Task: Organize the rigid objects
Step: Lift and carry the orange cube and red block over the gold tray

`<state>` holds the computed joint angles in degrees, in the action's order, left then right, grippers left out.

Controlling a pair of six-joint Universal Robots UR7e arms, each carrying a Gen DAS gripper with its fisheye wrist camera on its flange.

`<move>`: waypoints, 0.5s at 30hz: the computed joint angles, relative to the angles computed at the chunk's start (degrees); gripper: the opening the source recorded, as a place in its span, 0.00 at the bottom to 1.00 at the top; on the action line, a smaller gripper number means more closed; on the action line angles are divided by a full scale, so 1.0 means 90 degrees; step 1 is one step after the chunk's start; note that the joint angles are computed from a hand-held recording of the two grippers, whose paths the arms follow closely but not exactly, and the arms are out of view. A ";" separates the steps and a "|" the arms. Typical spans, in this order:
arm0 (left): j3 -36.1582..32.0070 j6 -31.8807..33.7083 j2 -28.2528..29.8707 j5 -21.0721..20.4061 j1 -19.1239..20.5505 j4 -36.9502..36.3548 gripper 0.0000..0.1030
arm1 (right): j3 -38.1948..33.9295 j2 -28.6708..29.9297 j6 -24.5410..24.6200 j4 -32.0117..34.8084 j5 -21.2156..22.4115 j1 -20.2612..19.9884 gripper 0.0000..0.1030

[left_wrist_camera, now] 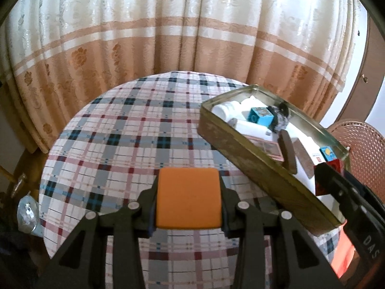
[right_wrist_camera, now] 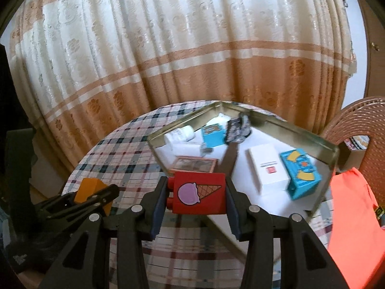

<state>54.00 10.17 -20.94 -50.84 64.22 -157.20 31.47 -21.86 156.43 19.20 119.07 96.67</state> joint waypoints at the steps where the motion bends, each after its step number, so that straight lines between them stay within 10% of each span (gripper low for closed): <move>1: 0.0004 0.0031 0.0005 -0.0004 -0.0014 -0.0007 0.38 | 0.0175 -0.0110 -0.0030 -0.0128 0.0048 -0.0017 0.46; 15: 0.0151 0.0338 0.0052 -0.0394 -0.0269 -0.0013 0.38 | 0.1062 -0.0880 0.0056 -0.0830 0.0287 -0.0221 0.46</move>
<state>55.37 13.20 -20.48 -54.39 61.79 -157.32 41.03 -29.79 156.93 11.73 121.65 94.68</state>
